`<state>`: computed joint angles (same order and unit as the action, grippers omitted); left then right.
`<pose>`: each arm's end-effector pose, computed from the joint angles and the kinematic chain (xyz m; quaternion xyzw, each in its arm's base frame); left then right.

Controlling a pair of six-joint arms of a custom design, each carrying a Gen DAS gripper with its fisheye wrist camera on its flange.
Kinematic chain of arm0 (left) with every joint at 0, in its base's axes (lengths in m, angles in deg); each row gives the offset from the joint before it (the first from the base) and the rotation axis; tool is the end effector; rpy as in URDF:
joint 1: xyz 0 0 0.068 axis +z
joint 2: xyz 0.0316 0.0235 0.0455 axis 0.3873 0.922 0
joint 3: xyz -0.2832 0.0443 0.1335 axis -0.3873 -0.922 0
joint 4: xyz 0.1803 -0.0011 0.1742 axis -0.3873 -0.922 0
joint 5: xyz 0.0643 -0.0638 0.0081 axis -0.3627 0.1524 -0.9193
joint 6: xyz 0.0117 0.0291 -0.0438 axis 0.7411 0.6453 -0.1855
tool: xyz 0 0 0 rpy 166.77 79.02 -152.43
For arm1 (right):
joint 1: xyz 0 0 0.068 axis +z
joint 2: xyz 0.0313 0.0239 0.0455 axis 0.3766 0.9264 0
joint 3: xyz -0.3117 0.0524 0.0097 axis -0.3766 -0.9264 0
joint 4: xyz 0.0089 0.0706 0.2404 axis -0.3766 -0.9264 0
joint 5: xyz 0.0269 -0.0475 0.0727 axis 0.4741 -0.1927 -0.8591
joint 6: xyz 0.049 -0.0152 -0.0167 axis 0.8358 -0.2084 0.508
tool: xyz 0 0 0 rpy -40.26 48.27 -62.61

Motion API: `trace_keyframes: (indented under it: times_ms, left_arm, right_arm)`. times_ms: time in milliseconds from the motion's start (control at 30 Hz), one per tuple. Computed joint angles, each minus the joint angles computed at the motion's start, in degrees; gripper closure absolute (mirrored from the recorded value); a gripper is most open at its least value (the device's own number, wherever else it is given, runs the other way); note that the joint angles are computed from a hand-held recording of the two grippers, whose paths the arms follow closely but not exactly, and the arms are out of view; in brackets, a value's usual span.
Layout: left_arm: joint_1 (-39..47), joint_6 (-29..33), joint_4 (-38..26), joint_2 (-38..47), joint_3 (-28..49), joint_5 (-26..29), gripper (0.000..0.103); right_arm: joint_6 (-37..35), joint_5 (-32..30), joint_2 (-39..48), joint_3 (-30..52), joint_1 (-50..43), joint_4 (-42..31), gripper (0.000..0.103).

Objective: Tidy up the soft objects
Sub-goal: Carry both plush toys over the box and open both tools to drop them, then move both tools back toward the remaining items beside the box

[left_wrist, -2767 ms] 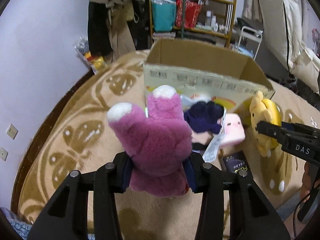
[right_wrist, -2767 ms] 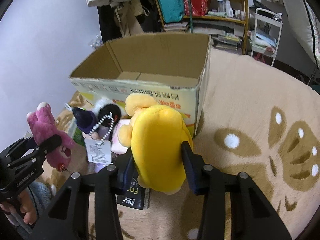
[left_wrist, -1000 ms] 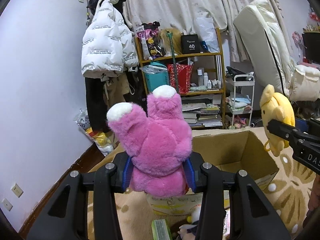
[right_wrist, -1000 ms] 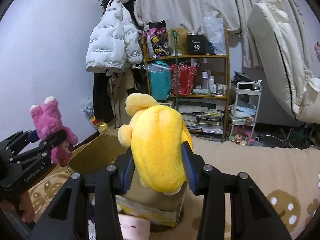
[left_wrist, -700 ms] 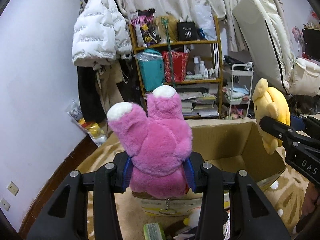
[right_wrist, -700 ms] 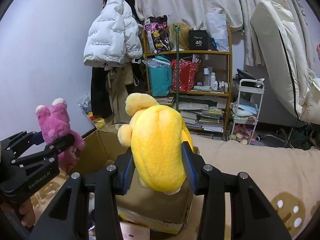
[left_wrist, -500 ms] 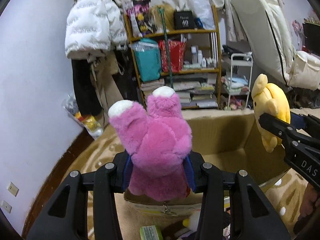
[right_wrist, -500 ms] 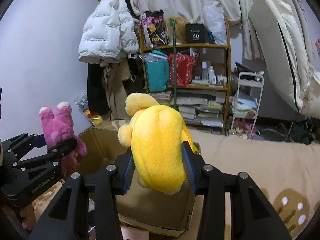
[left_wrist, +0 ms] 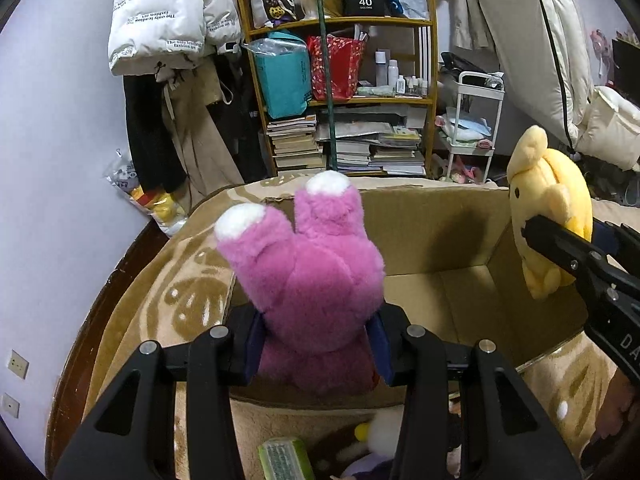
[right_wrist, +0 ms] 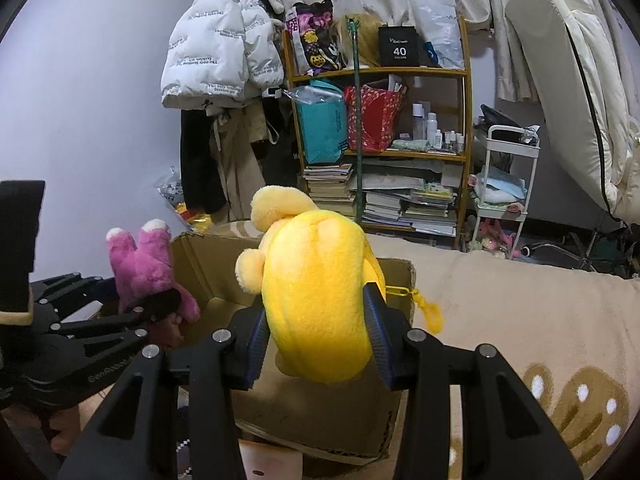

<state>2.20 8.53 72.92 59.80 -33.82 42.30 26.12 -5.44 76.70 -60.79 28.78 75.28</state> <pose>0.2254 -0.0720 0.1693 0.0205 0.9089 0.0504 0.4135 0.2249 0.0340 0.1944 -0.1009 0.8628 0.1238 0.4797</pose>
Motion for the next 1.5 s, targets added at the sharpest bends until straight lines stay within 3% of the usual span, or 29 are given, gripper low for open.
trace_keyframes:
  times_ms: [100, 300, 400, 700, 867, 1500]
  left_arm:
    - [0.32, 0.12, -0.83, -0.19, 0.32, 0.11, 0.058]
    - [0.68, -0.16, -1.69, -1.07, 0.18, -0.08, 0.045]
    - [0.21, -0.04, -1.24, -2.44, -0.66, -1.46, 0.033]
    - [-0.24, -1.76, -6.32, -10.14, -1.89, -3.75, 0.009]
    - [-0.58, -2.72, -11.65, -16.16, -2.64, -5.49, 0.008]
    - [-9.42, -12.40, -42.78, -39.13, -2.37, -15.10, 0.006]
  right_arm:
    - [0.22, -0.59, -0.14, 0.23, -0.17, -1.02, 0.052]
    - [1.09, -3.19, 0.72, 0.41, -2.25, -2.51, 0.051]
    - [1.11, -3.25, 0.03, 0.33, -2.41, -3.24, 0.049]
    - [1.16, -5.02, -6.13, -0.79, -4.58, -6.47, 0.018]
    - [1.46, -5.79, -12.08, -1.31, -5.70, -10.77, 0.000]
    - [-0.14, -5.61, -33.88, -1.32, -5.11, -33.95, 0.000]
